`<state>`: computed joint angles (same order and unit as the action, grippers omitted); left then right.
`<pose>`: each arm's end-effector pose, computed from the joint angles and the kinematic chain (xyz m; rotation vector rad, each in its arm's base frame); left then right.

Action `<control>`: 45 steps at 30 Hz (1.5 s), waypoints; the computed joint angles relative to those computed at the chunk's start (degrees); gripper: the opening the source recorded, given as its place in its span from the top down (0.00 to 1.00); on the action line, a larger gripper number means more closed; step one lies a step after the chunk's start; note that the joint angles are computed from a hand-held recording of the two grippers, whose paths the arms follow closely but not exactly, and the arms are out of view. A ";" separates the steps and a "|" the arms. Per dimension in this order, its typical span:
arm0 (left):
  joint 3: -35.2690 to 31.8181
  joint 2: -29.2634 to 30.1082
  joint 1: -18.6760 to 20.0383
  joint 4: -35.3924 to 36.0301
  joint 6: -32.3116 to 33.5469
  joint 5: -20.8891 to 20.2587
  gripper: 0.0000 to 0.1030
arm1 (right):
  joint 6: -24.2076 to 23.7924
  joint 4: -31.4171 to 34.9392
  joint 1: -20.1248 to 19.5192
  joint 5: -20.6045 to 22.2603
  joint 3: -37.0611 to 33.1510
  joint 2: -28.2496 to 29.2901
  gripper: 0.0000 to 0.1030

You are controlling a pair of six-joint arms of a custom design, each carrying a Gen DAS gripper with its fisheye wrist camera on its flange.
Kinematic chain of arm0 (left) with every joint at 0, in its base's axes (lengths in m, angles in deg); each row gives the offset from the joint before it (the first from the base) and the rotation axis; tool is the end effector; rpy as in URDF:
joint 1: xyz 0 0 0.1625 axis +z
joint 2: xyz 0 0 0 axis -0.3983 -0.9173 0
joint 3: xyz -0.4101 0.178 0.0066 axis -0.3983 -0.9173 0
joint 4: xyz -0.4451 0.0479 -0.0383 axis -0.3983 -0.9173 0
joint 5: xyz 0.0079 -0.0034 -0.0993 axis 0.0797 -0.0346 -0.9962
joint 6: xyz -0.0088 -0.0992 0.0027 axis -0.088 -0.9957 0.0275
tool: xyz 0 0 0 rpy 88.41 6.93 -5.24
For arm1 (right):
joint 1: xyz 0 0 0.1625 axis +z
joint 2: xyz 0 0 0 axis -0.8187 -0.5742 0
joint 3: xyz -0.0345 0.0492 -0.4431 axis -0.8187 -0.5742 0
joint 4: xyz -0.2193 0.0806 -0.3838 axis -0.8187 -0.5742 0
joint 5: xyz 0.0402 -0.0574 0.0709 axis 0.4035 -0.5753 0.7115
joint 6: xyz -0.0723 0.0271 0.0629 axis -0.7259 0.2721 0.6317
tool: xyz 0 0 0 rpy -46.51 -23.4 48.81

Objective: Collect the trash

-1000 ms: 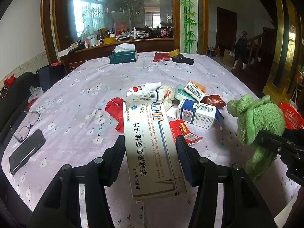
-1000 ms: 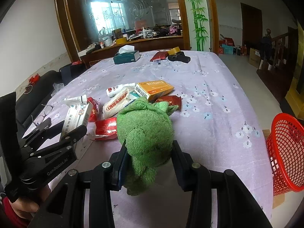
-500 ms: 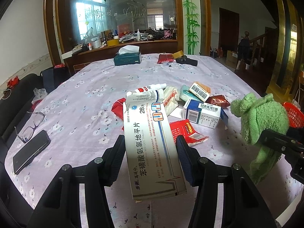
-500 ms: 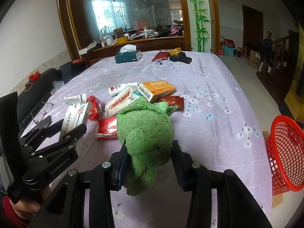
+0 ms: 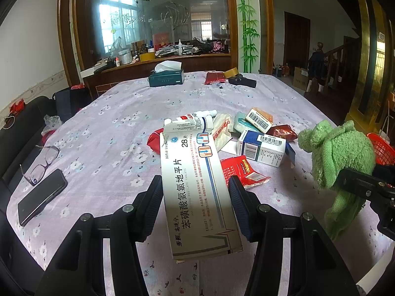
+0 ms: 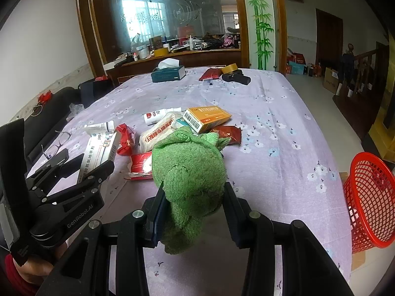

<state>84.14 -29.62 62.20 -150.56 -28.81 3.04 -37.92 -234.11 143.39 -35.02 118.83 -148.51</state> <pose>-0.4044 -0.6184 -0.0056 0.1741 1.9901 -1.1042 0.0991 -0.6791 0.3183 0.9142 -2.4703 0.7590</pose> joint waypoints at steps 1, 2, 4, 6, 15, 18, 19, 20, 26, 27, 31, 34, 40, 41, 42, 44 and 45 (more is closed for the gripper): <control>0.00 0.00 0.00 0.00 0.00 0.00 0.49 | -0.03 -0.05 0.00 -0.01 0.02 -0.02 0.56; 0.04 0.00 0.00 -0.15 0.15 0.02 0.49 | -0.06 -0.12 0.00 0.00 0.06 -0.05 0.56; 0.13 -0.05 -0.06 -0.41 0.25 0.19 0.49 | -0.06 -0.09 0.04 0.00 0.10 -0.12 0.56; 0.27 -0.20 -0.17 -0.38 0.21 0.33 0.49 | -0.06 -0.17 0.06 -0.06 0.12 -0.11 0.56; 0.30 -0.38 -0.42 0.59 -0.44 0.84 0.49 | 0.07 0.13 0.10 -0.11 0.11 -0.22 0.56; 0.56 -0.72 -0.66 1.18 -0.94 1.14 0.49 | 0.06 0.07 0.11 -0.11 0.12 -0.21 0.56; 0.56 -0.70 -0.66 1.14 -0.93 1.15 0.49 | 0.03 0.12 0.08 -0.11 0.16 -0.29 0.56; 0.72 -0.77 -0.71 1.03 -0.93 1.23 0.49 | 0.00 0.06 0.11 -0.17 0.17 -0.26 0.56; 0.71 -0.79 -0.90 1.51 -1.29 1.64 0.49 | 0.00 -0.04 0.12 -0.13 0.20 -0.28 0.56; 0.71 -0.82 -0.89 1.47 -1.19 1.71 0.49 | 0.02 -0.05 0.15 -0.16 0.24 -0.30 0.56; 0.79 -0.92 -1.00 2.42 -2.10 1.98 0.49 | 0.07 -0.04 0.26 -0.34 0.44 -0.51 0.56; 0.67 -0.82 -1.09 3.21 -2.66 2.57 0.49 | 0.07 -0.08 0.25 -0.32 0.40 -0.47 0.56; 0.69 -0.72 -1.12 3.04 -2.51 2.66 0.49 | 0.11 -0.06 0.27 -0.32 0.40 -0.45 0.56; 0.69 -0.64 -1.13 2.43 -1.98 2.52 0.49 | 0.05 -0.09 0.25 -0.27 0.45 -0.52 0.56; 0.67 -0.57 -1.12 1.76 -1.37 2.33 0.49 | 0.12 -0.17 0.30 -0.34 0.38 -0.40 0.56; 0.42 -0.21 -1.12 -0.51 0.92 1.33 0.49 | 0.24 -0.28 0.14 -0.16 0.33 -0.56 0.56; 0.17 0.16 -1.16 -2.76 3.19 0.56 0.49 | 0.38 -0.46 0.13 -0.09 0.43 -0.72 0.56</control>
<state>84.31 -29.46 61.04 -153.32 -25.62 3.61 -37.54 -234.57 143.52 -35.11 119.26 -149.23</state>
